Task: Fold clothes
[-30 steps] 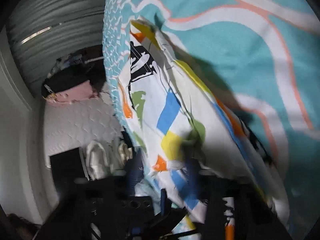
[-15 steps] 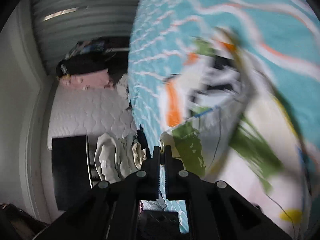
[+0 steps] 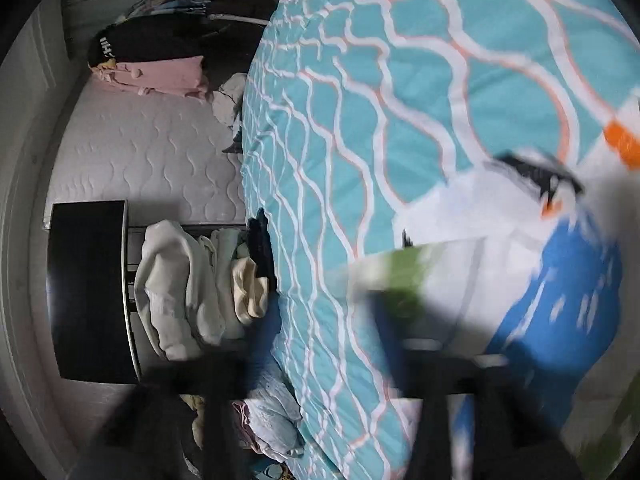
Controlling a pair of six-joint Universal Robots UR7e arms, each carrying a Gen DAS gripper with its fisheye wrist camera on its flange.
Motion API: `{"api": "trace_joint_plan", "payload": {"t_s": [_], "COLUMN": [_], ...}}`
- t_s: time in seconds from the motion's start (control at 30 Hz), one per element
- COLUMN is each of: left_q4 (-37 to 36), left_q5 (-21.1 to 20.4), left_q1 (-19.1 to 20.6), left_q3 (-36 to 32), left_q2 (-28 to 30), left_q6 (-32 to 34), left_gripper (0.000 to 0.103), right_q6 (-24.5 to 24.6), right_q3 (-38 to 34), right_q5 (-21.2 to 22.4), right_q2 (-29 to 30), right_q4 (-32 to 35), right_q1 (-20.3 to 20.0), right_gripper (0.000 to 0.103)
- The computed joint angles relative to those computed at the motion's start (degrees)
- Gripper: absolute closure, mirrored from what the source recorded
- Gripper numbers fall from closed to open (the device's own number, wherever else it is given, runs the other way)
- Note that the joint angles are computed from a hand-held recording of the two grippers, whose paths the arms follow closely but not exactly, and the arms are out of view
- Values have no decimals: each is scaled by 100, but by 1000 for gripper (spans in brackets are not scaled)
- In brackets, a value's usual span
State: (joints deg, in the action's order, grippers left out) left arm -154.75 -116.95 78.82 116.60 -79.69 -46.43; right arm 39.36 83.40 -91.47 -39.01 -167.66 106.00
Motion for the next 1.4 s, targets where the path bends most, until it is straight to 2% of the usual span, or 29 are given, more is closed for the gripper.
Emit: {"api": "trace_joint_plan", "payload": {"t_s": [0.1, 0.2, 0.27, 0.33, 0.43, 0.5, 0.53, 0.6, 0.67, 0.77, 0.9, 1.07, 1.17, 1.27, 1.33, 1.4], "left_q4": [76, 335, 510, 807, 1294, 1719, 1932, 2213, 2354, 2391, 2388, 2476, 2656, 2659, 2467, 2253], "left_q5": [27, 155, 257, 409, 704, 915, 972, 961, 784, 594, 448, 576, 698, 846, 875, 890], "left_q1": [23, 29, 26, 16, -70, -130, -150, -159, -123, -110, -118, -125, -222, -316, -323, -304], "left_q3": [34, 28, 22, 31, 49, 68, 104, 205, 396, 738, 1237, 1701, 1694, 1685, 1715, 1756], "left_q2": [-97, -243, -353, -547, -915, -1256, -1453, -1762, -2030, -2323, -2821, -3297, -3297, -3289, -3254, -3241], "left_q6": [50, 226, 329, 469, 680, 935, 1071, 1229, 1314, 1186, 729, 407, 677, 922, 836, 682], "left_gripper": [11, 11, 11, 11, 11, 11, 11, 11, 11, 11, 11, 11, 11, 11, 11, 11], "right_q6": [-210, -198, -35, 427, 1300, 1938, 2334, 3139, 3818, 4487, 4940, 5237, 4958, 4770, 4796, 4726], "right_q3": [584, 1478, 2021, 2590, 3513, 4078, 4361, 4948, 5389, 5623, 5681, 5659, 5551, 5404, 5298, 5179], "right_q5": [-247, -1083, -1728, -2221, -2497, -2550, -2446, -2157, -1974, -1806, -1517, -1832, -2062, -1882, -1774, -1726], "right_q2": [-333, -890, -1334, -1869, -2680, -3104, -3220, -3290, -2973, -2272, -1075, -336, -241, -60, 117, 188], "right_q4": [-643, -1626, -1789, -1504, -871, -471, -525, -1059, -2104, -3189, -4890, -5757, -5886, -6115, -6322, -6262], "right_q1": [186, 560, 844, 1082, 1384, 1618, 1731, 1960, 2126, 2254, 2258, 2217, 2112, 1853, 1736, 1653], "right_gripper": [34, 34, 34, 34, 34, 34, 34, 34, 34, 34, 34, 34, 34, 34, 34, 34]}}
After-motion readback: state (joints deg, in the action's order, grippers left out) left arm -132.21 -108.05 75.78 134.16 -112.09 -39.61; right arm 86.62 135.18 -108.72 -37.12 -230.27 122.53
